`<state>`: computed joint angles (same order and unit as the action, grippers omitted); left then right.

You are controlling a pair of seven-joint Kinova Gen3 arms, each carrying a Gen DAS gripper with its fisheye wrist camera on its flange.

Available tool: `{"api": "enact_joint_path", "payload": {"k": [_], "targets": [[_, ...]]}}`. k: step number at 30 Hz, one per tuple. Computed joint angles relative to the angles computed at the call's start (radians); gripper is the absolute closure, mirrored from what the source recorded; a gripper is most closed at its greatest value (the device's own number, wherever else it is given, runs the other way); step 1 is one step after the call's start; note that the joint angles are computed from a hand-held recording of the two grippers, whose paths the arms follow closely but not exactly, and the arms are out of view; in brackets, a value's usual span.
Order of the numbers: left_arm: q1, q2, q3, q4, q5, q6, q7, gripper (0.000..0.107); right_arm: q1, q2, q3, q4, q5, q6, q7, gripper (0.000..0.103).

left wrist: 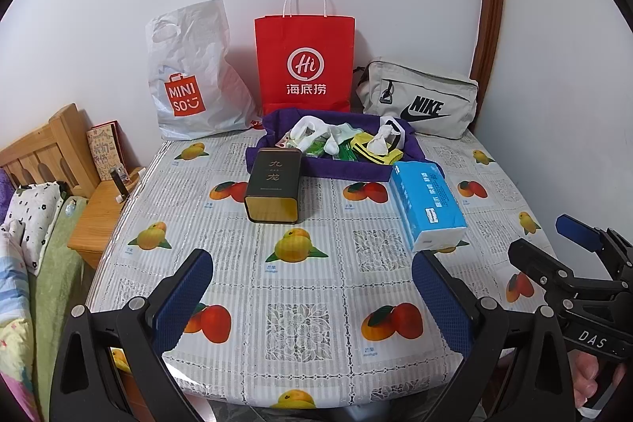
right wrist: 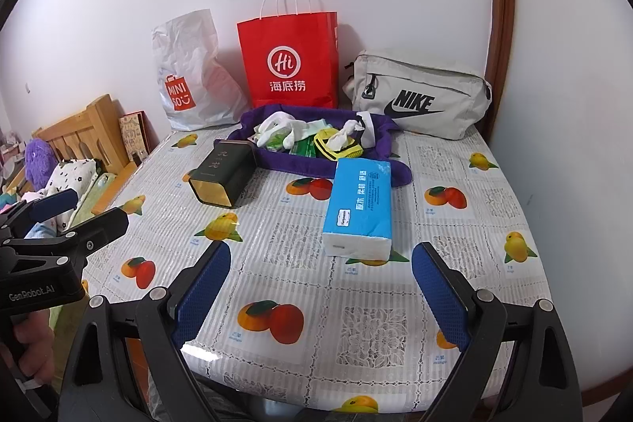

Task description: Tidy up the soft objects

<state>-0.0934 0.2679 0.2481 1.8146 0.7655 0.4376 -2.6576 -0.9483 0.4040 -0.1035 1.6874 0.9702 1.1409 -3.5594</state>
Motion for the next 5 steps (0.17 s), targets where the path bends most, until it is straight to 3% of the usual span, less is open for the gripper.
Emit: {"api": "enact_joint_path", "payload": {"k": [5], "targets": [[0.0, 0.002, 0.0, -0.001, -0.002, 0.0, 0.0, 0.006, 0.001, 0.0, -0.001, 0.0, -0.002, -0.004, -0.001, 0.011]]}}
